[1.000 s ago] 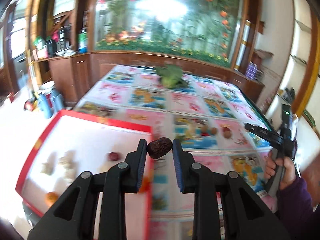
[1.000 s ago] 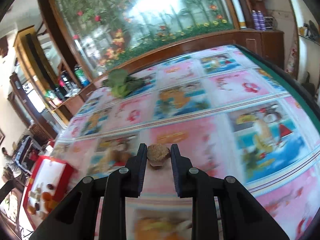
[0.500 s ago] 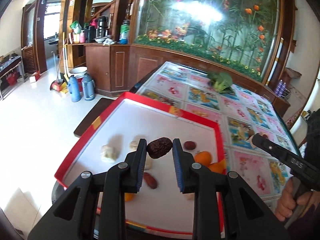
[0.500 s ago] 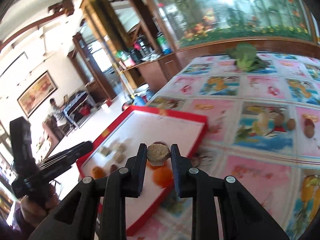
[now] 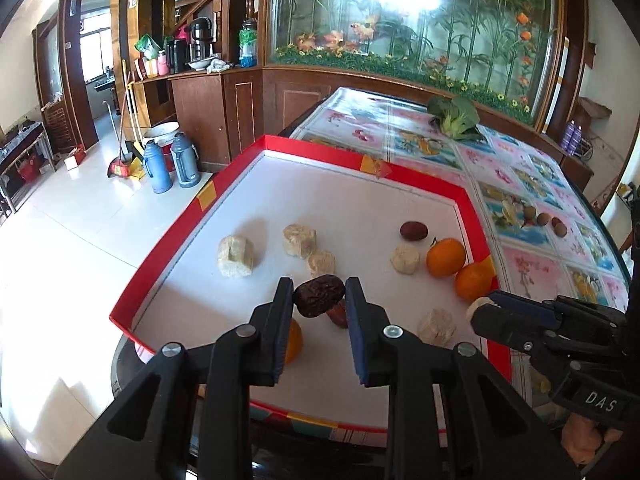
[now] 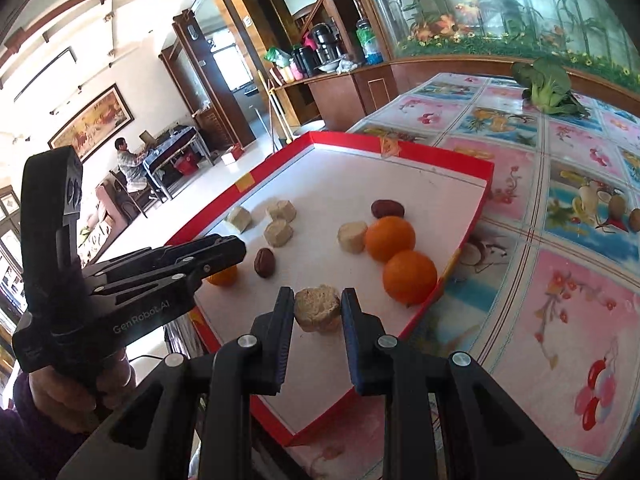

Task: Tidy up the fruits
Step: 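Carry the dark red date and beige chunk into the white tray and release both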

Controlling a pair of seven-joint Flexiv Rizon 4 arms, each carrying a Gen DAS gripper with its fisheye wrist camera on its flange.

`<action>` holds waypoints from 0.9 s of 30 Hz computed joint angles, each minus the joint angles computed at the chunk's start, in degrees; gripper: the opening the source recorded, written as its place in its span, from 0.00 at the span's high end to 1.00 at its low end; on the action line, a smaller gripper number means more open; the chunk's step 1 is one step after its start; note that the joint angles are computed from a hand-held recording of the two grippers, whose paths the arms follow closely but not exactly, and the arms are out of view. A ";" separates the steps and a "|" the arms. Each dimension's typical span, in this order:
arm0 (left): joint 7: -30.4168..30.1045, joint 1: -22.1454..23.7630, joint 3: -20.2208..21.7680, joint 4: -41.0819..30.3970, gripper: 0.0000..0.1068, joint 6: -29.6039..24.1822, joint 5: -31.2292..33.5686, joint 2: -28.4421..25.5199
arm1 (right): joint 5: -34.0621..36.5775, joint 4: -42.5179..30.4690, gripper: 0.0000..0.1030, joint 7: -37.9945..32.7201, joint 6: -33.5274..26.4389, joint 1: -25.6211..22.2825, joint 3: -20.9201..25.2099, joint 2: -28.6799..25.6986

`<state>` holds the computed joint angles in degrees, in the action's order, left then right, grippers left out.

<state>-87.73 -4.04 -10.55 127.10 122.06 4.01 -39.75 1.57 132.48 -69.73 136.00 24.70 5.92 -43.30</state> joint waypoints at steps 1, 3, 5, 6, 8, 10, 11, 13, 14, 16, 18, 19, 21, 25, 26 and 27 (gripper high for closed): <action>0.00 0.17 -0.23 0.07 0.74 -0.30 0.21 -0.09 | 0.44 0.36 0.78 -0.36 0.12 0.49 -0.19 0.19; 0.13 0.85 -0.98 0.29 0.74 -1.02 1.09 -0.16 | 1.01 0.79 0.78 -1.01 -0.34 1.37 -0.45 0.54; 0.65 0.47 -0.82 0.53 0.74 -1.13 1.38 0.06 | 0.33 1.10 0.78 -1.07 -0.57 0.96 0.00 0.59; 0.81 0.36 -0.83 0.62 0.74 -1.28 1.43 0.10 | 0.30 1.12 0.78 -1.13 -0.70 1.08 0.09 0.47; 0.93 0.95 -1.68 0.67 0.74 -2.06 2.00 0.14 | 0.93 0.82 0.78 -1.69 -1.46 2.10 -0.47 0.04; 1.49 0.15 -1.36 0.63 0.74 -2.37 1.84 0.08 | 1.54 0.79 0.78 -2.29 -1.42 2.74 -0.76 0.11; 1.75 -0.18 -1.25 0.58 0.74 -2.73 1.66 0.03 | 1.01 0.80 0.78 -2.31 -1.23 2.26 -0.42 0.13; 1.85 -0.07 -1.59 0.58 0.74 -3.37 1.51 -0.10 | 0.72 0.67 0.78 -2.42 -2.27 2.29 -0.46 0.16; 2.04 -0.49 -1.26 0.52 0.74 -3.43 1.18 -0.10 | 0.63 0.58 0.78 -2.44 -2.74 2.34 -0.45 0.17; 2.50 -1.19 -0.72 0.43 0.74 -3.87 0.56 -0.08 | 0.68 0.57 0.78 -2.84 -3.18 2.69 -0.60 0.28; 2.73 -1.20 -0.81 0.20 0.74 -5.11 -0.03 -0.19 | 1.84 0.50 0.78 -3.47 -3.50 3.88 -1.25 0.37; 2.82 -1.36 -0.69 0.15 0.74 -5.35 -0.34 -0.28 | 1.96 0.49 0.78 -3.73 -3.83 4.08 -1.37 0.45; 3.08 -1.67 -0.48 0.04 0.74 -5.82 -0.85 -0.46 | 2.02 0.53 0.78 -3.97 -3.78 3.95 -1.27 0.46; 3.69 -3.21 0.71 0.16 0.73 -5.83 -2.14 -0.20 | 1.38 0.63 0.77 -3.85 -3.92 3.15 -0.62 0.60; 3.71 -3.35 0.76 0.18 0.73 -5.96 -2.43 -0.14 | 1.06 0.62 0.77 -3.72 -3.91 2.81 -0.42 0.60; 3.83 -3.52 0.86 0.17 0.73 -6.14 -2.66 -0.04 | 0.49 0.73 0.76 -3.61 -3.81 2.27 -0.11 0.62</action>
<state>-83.90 -7.56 -9.69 127.27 115.91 1.36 -39.79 2.05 133.21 -73.34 132.18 26.97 5.80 -42.69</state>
